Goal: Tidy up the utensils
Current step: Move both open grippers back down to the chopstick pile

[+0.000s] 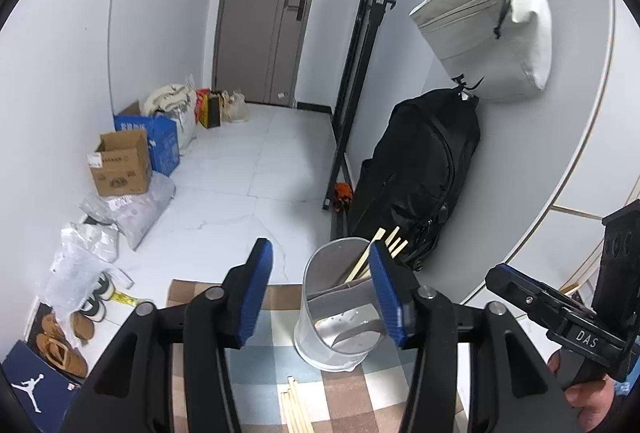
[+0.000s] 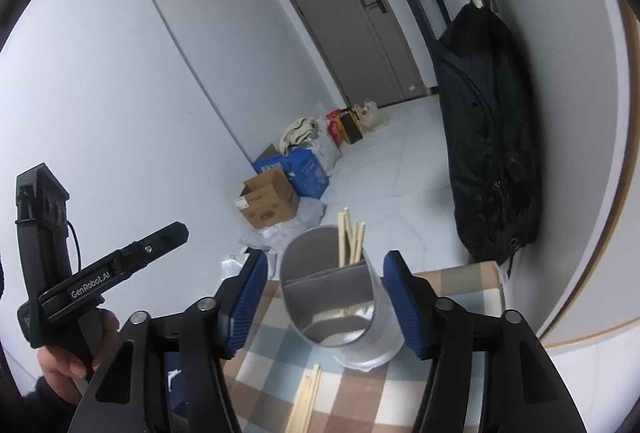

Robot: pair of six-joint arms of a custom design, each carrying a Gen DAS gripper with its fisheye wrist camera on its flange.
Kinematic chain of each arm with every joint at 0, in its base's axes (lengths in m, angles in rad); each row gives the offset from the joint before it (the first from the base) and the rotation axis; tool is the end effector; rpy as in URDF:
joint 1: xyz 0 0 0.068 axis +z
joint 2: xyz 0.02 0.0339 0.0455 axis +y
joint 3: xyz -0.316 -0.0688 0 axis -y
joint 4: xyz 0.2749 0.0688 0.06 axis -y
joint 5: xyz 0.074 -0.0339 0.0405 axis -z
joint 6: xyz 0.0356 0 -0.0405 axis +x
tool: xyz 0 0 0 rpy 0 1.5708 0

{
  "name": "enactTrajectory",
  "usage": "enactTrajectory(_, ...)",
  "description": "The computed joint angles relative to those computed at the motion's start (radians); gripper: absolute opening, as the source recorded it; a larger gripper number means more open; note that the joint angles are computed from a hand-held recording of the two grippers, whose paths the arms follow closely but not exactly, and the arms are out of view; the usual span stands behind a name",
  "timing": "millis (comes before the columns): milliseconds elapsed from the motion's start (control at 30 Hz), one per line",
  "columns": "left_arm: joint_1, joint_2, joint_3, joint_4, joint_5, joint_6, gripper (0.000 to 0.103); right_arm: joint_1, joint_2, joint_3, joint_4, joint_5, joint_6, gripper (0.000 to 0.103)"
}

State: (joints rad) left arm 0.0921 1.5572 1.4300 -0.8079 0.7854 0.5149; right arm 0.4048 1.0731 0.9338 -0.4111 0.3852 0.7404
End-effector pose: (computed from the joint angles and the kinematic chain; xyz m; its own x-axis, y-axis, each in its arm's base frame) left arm 0.3557 0.0076 0.3743 -0.5235 0.3013 -0.7969 0.7018 0.6829 -0.2028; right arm 0.2267 0.0826 0.3565 -0.4025 0.5077 -0.7617 0.2722 0.8609 0.4299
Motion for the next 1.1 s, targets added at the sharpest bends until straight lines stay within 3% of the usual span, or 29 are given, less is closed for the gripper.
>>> enactTrajectory(67, 0.021, -0.039, -0.04, 0.037, 0.008, -0.008, 0.062, 0.045, -0.009, 0.003, -0.017, 0.043, 0.017, 0.068)
enactTrajectory(333, 0.081, -0.104, -0.105, 0.051, 0.044, 0.034, 0.065, 0.218, -0.026, 0.016, -0.073, 0.202, 0.079, 0.08)
enactTrajectory(467, 0.111, -0.13, -0.134, 0.059, 0.059, 0.052, 0.072, 0.298, -0.017, 0.027, -0.106, 0.275, 0.115, 0.083)
enactTrajectory(833, 0.192, -0.191, -0.251, 0.115, 0.094, 0.105, 0.073, 0.444, -0.004, -0.013, -0.128, 0.409, 0.204, 0.096)
enactTrajectory(933, 0.207, -0.2, -0.29, 0.138, 0.094, 0.108, 0.084, 0.477, 0.004, -0.033, -0.131, 0.442, 0.228, 0.098)
enactTrajectory(1100, 0.219, -0.212, -0.36, 0.174, 0.08, 0.12, 0.085, 0.506, 0.028, -0.06, -0.133, 0.454, 0.26, 0.101)
